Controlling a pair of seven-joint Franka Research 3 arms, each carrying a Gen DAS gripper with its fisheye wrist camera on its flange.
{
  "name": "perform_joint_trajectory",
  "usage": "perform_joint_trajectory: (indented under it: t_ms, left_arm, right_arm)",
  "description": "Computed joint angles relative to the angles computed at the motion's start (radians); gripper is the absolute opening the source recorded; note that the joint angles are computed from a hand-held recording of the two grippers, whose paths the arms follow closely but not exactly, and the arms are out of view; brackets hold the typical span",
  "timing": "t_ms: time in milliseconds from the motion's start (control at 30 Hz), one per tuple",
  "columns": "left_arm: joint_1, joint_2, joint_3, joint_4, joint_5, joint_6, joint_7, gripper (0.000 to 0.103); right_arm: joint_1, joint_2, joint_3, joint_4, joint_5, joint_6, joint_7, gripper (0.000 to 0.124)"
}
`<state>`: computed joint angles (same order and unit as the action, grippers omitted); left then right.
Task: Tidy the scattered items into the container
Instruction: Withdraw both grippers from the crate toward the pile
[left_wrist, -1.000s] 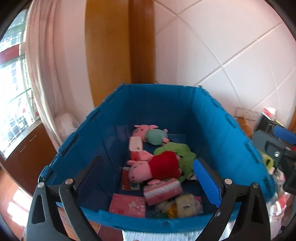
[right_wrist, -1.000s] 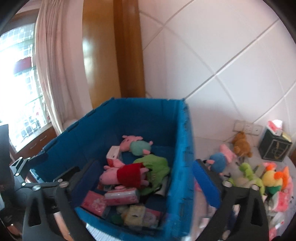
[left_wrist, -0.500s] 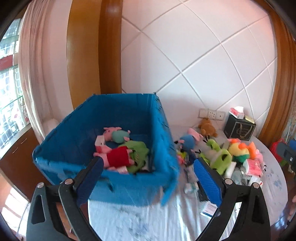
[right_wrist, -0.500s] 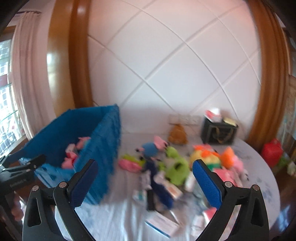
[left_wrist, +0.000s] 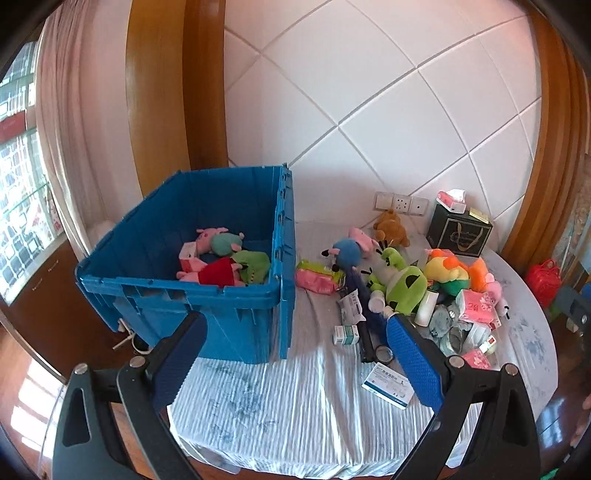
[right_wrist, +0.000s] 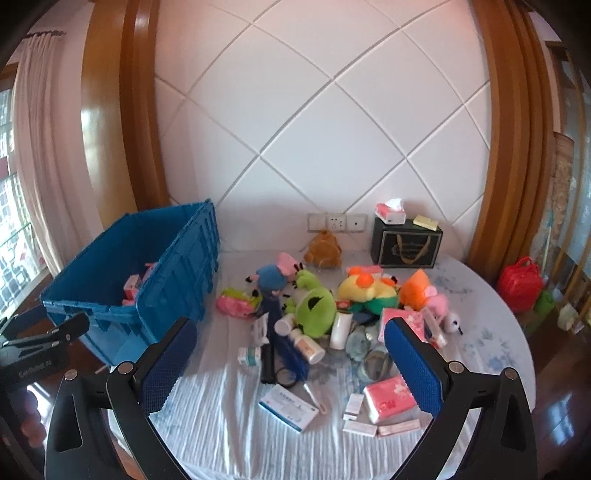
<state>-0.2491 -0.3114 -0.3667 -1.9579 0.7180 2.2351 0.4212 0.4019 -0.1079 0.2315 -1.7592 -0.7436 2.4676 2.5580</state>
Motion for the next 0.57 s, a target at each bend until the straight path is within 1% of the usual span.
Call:
perform_joint_trajectory:
  t_ms: [200, 267, 333, 400, 433, 500, 533, 567]
  left_arm:
    - [0.003, -0.023, 0.007, 0.000, -0.009, -0.015, 0.029, 0.099]
    - [0.006, -0.013, 0.016, 0.017, -0.022, -0.016, 0.055, 0.099]
    - [0.010, 0.000, 0.024, 0.046, -0.043, -0.036, 0.083, 0.099]
    - [0.018, 0.009, 0.028, 0.071, -0.046, -0.055, 0.102, 0.099]
    - [0.021, 0.014, 0.030, 0.082, -0.050, -0.067, 0.112, 0.099]
    - [0.020, 0.025, 0.040, 0.104, -0.073, -0.080, 0.144, 0.099]
    - [0.019, 0.032, 0.044, 0.118, -0.088, -0.091, 0.161, 0.099]
    - [0.020, 0.039, 0.045, 0.130, -0.093, -0.101, 0.170, 0.099]
  right_arm:
    - [0.014, 0.017, 0.002, 0.017, 0.013, 0.014, 0.001, 0.103]
    - [0.021, 0.044, 0.000, 0.053, 0.022, -0.004, -0.013, 0.103]
    - [0.032, 0.074, -0.009, 0.098, 0.042, -0.029, -0.029, 0.103]
    - [0.046, 0.099, -0.023, 0.134, 0.066, -0.037, -0.049, 0.103]
    - [0.054, 0.115, -0.029, 0.160, 0.074, -0.060, -0.055, 0.103]
    - [0.069, 0.143, -0.043, 0.202, 0.107, -0.076, -0.098, 0.103]
    - [0.078, 0.165, -0.049, 0.240, 0.128, -0.109, -0.121, 0.103]
    - [0.092, 0.192, -0.054, 0.292, 0.132, -0.163, -0.141, 0.103]
